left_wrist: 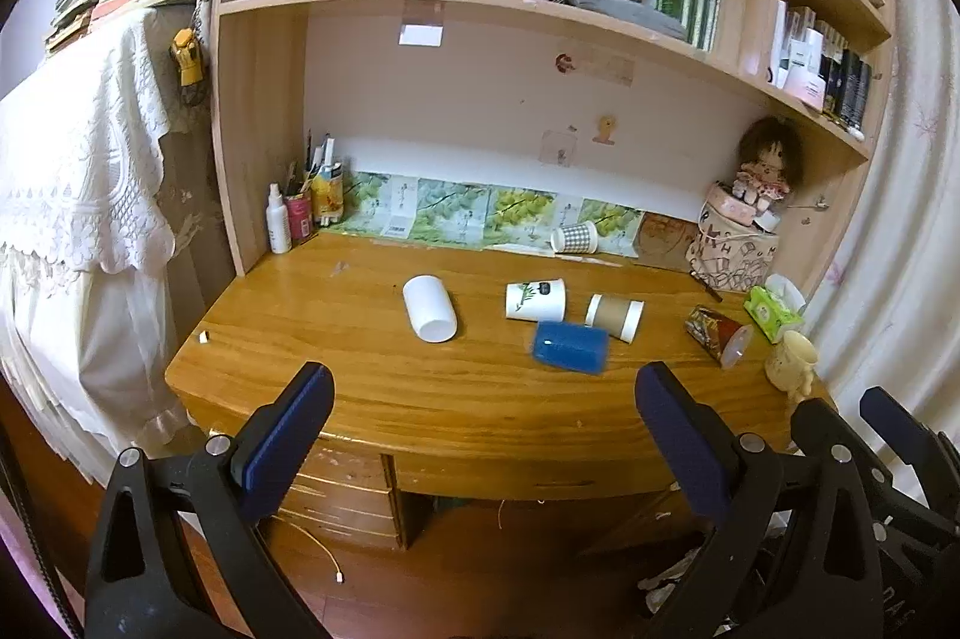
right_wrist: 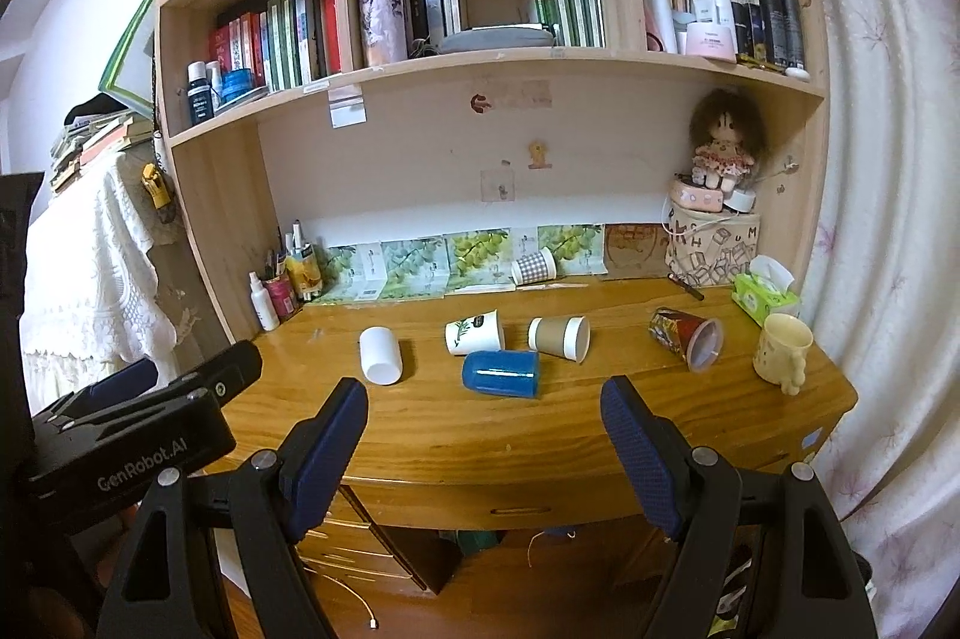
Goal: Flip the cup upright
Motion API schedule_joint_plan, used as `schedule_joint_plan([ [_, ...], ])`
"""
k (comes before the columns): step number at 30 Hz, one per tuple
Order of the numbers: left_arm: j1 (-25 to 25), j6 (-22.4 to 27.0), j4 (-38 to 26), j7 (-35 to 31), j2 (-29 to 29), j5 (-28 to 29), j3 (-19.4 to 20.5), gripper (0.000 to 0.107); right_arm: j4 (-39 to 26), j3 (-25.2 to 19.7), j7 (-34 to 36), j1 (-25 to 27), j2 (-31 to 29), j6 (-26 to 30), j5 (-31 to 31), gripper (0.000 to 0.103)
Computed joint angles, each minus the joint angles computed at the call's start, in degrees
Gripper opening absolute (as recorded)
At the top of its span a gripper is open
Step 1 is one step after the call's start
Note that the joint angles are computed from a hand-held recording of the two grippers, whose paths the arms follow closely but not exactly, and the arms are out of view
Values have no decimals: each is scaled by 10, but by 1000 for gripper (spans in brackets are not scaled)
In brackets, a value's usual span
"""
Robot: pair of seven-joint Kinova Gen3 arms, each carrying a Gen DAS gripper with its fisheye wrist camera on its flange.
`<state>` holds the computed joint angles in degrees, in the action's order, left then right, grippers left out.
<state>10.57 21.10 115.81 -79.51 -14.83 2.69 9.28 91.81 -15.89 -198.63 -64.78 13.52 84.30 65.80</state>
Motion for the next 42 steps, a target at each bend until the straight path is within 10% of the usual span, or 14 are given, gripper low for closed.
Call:
schedule_joint_plan([
  [22,-34,37,-30,59,37,-43,17,101,-17,20,55,34,3,-90,-30,81],
  [42,43,73,-164,326,183,-330,50,101,54,53,63,187,-36,-313,-55,81],
])
